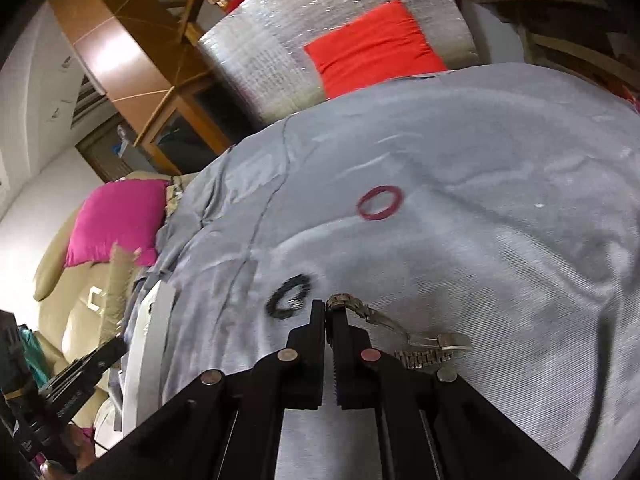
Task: Organize jewelry
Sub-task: 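Lift and carry the claw clip and the watch in both tools over the white box, then lower and open the left tool to release the claw clip while the right tool releases the watch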
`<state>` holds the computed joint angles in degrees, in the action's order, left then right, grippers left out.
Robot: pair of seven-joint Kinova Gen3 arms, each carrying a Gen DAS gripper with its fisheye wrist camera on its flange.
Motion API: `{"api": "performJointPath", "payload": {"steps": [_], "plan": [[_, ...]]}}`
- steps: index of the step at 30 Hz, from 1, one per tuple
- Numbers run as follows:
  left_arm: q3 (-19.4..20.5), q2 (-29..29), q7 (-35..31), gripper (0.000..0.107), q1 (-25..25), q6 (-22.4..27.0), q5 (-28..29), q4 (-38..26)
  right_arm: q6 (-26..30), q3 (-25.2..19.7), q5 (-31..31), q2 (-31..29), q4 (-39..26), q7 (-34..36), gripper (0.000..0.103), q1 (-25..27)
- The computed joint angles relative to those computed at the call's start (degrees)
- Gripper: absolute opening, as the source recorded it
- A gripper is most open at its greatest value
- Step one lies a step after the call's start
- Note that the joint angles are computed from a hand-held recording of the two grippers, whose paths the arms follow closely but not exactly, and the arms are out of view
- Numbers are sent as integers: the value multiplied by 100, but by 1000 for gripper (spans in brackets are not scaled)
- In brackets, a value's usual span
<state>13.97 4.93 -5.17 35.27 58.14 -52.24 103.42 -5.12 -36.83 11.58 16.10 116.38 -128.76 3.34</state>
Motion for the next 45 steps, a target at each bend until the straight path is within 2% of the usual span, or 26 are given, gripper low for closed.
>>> {"api": "performJointPath", "payload": {"steps": [5,10,12,14,17,20,24,28,30,33,38,45], "plan": [[109,-677,485,11,-149,540,186,773,-88,726,-240,-2,-161,195,4,-1074],[134,-1346,312,11,-634,487,728,1447,-108,1338,-490,23,-404,443,4,-2067],[165,-1511,156,11,-777,446,864,1631,20,1440,-551,87,-612,575,4,-2352],[155,-1623,-36,11,-924,346,1020,1823,147,1684,-695,144,-817,750,4,-2752],[90,-1798,-278,11,-1208,-34,1314,2106,378,1683,-835,295,-1215,973,4,-3061],[-365,-2139,-717,11,-1269,-686,1758,2356,681,1885,-949,474,-1784,1262,4,-3610],[-241,-2330,-1064,11,-1536,-887,1907,2491,1051,1963,-1061,743,-2535,1630,4,-4053],[-513,-2585,-1638,11,-1708,-1222,2160,2690,1448,1970,-1154,1128,-3429,1975,4,-4412],[-511,-2622,-1828,11,-1831,-1286,2205,2730,1676,2017,-1198,1321,-3845,2122,4,-4581],[-632,-2553,-2136,11,-1997,-1467,2417,2729,2104,2151,-1232,1689,-4542,2289,4,-4886],[-584,-2365,-2409,11,-2256,-1809,2842,2774,2867,2197,-1436,2263,-5511,2550,4,-5079],[-621,-2193,-2993,11,-2551,-2366,3477,2980,3607,2541,-1460,2823,-6496,2633,4,-5404]]}}
